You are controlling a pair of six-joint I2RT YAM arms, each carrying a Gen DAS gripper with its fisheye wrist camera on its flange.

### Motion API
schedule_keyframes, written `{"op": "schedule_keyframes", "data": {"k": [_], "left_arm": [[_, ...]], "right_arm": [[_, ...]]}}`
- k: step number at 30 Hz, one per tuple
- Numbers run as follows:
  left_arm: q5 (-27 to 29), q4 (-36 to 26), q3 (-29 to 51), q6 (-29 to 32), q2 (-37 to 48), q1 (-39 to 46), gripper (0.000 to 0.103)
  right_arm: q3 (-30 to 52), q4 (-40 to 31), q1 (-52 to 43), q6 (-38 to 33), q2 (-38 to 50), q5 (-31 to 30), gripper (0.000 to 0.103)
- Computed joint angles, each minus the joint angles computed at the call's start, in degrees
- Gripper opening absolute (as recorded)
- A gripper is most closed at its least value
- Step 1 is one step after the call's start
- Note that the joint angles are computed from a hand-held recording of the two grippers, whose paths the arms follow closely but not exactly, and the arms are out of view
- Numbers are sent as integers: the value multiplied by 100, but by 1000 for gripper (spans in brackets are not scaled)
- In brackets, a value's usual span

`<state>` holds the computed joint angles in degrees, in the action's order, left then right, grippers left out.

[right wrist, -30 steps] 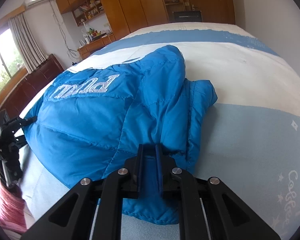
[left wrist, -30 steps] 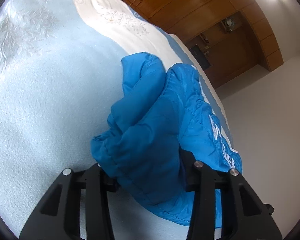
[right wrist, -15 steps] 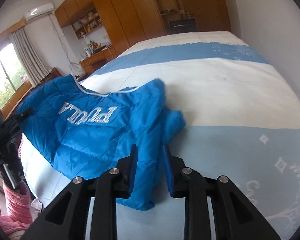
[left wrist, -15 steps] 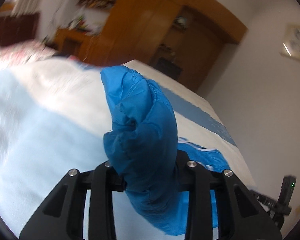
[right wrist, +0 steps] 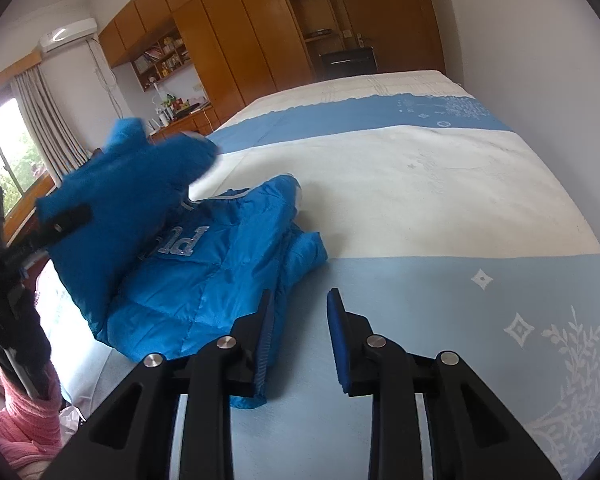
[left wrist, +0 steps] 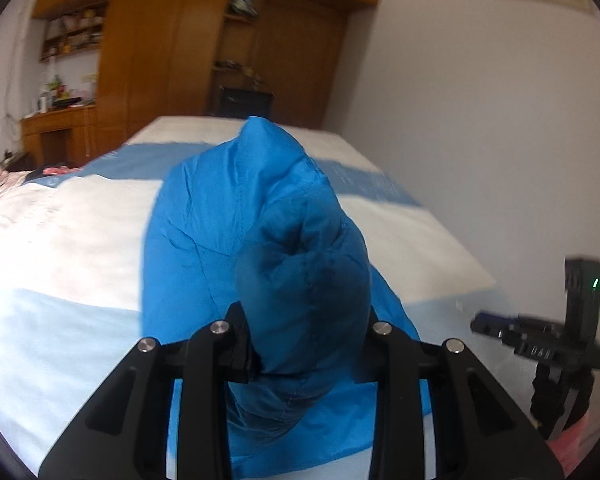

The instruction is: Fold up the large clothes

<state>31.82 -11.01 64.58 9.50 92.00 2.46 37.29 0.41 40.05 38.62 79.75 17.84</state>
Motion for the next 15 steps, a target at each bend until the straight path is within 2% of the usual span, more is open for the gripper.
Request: {"op": "schedule_keyframes", "data": {"k": [8, 15], "left_arm": [[-496, -21, 109, 358, 752, -548, 33], [-490, 329, -38, 639, 1142, -489, 35]], "right_arm": [[-173, 46, -72, 17, -115, -33, 32], [-186, 95, -111, 9, -24, -151, 32]]}}
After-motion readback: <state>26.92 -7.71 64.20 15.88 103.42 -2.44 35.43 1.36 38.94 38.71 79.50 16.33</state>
